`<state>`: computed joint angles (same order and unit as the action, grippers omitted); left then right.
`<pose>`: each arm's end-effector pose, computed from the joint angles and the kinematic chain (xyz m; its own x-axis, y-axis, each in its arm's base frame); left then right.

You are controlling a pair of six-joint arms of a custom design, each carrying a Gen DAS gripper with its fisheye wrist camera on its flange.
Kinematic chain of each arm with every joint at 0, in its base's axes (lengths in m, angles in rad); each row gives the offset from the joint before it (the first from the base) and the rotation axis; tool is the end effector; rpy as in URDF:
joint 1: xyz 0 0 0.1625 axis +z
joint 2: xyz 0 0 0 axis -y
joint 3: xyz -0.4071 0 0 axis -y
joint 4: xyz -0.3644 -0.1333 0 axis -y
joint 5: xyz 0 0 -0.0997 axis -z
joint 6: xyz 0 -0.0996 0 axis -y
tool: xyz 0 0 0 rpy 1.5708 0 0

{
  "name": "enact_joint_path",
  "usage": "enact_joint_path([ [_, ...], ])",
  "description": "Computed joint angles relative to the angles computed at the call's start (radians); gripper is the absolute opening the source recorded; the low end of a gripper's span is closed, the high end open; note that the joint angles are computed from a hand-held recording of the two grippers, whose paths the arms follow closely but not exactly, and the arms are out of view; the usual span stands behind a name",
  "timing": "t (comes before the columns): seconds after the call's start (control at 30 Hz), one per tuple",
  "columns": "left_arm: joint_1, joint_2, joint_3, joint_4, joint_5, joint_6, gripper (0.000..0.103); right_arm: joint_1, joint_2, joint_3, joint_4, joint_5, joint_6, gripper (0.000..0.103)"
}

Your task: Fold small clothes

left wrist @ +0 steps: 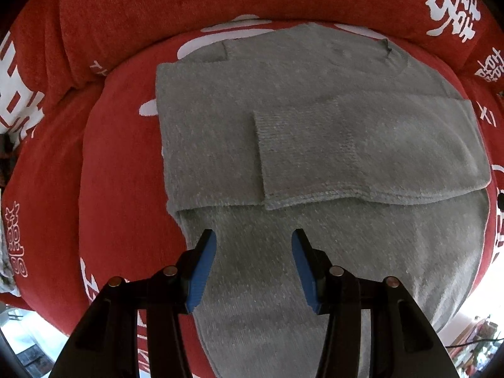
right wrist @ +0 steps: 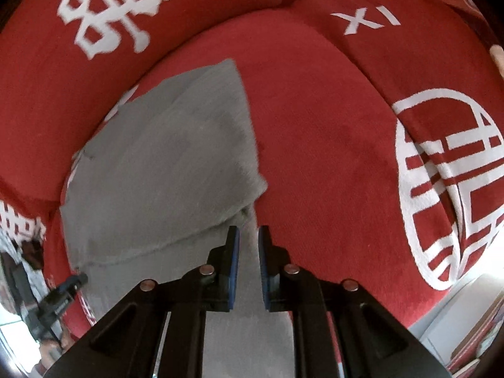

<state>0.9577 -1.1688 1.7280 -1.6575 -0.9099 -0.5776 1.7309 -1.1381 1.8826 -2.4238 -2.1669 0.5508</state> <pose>-0.1409 -0.5381 0.2284 -0.6860 0.1743 -0.7064 0.1645 0.9829 0.0828 0.1636 -0.5274 0.2140 -0.7873 0.4524 0.4189 0.2976 0.8739 -0.3844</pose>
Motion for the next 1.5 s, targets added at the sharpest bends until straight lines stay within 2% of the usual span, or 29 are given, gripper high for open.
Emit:
enact_joint_path([
  [0.13,-0.006,0.0,-0.003,0.011,-0.004,0.009,0.051,0.024,0.021,-0.014,0.024,0.001,0.002,0.014],
  [0.2,-0.012,0.003,-0.007,0.024,-0.006,0.012,0.051,0.031,0.026,-0.016,0.026,0.009,-0.003,0.022],
  [0.27,-0.016,0.011,-0.017,0.041,-0.011,0.011,0.051,0.037,0.034,-0.017,0.018,0.016,-0.013,0.036],
  [0.37,-0.024,0.025,-0.028,0.058,0.001,-0.001,0.054,0.039,0.036,-0.017,0.012,0.034,-0.04,0.037],
  [0.4,-0.029,0.029,-0.03,0.063,0.005,-0.007,0.074,0.035,0.038,-0.018,0.008,0.044,-0.052,0.037],
  [0.47,-0.041,0.031,-0.029,0.051,0.007,-0.021,0.096,0.03,0.032,-0.015,0.007,0.061,-0.067,0.039],
  [0.63,-0.067,0.056,-0.049,0.066,0.01,-0.054,0.096,0.011,0.019,-0.018,0.022,0.1,-0.094,0.042],
  [0.7,-0.072,0.063,-0.054,0.067,0.005,-0.067,0.096,0.005,0.011,-0.021,0.029,0.098,-0.118,0.049],
  [0.77,-0.074,0.069,-0.064,0.08,0.003,-0.091,0.096,0.007,0.01,-0.025,0.025,0.074,-0.15,0.067],
  [0.83,-0.067,0.081,-0.08,0.099,-0.01,-0.116,0.096,0.015,0.012,-0.029,0.011,0.04,-0.19,0.073],
  [1.0,-0.05,0.084,-0.096,0.109,-0.039,-0.161,0.096,-0.02,0.021,-0.062,-0.008,0.047,-0.267,0.073],
  [1.1,-0.055,0.085,-0.094,0.117,-0.037,-0.193,0.096,-0.08,0.044,-0.098,-0.06,0.095,-0.295,0.073],
  [1.2,-0.063,0.089,-0.088,0.131,-0.031,-0.241,0.096,-0.158,0.072,-0.135,-0.103,0.216,-0.289,0.073],
  [1.3,-0.07,0.087,-0.077,0.134,-0.032,-0.29,0.096,-0.216,0.096,-0.153,-0.154,0.31,-0.263,0.071],
  [1.33,-0.073,0.084,-0.071,0.133,-0.033,-0.306,0.096,-0.227,0.095,-0.157,-0.17,0.343,-0.269,0.056],
  [1.37,-0.078,0.081,-0.066,0.135,-0.031,-0.324,0.096,-0.242,0.101,-0.174,-0.144,0.389,-0.265,0.005],
  [1.43,-0.082,0.081,-0.062,0.147,-0.029,-0.354,0.096,-0.238,0.109,-0.203,-0.095,0.375,-0.279,0.008],
  [1.5,-0.085,0.082,-0.067,0.166,-0.028,-0.376,0.096,-0.212,0.122,-0.232,-0.055,0.303,-0.336,0.008],
])
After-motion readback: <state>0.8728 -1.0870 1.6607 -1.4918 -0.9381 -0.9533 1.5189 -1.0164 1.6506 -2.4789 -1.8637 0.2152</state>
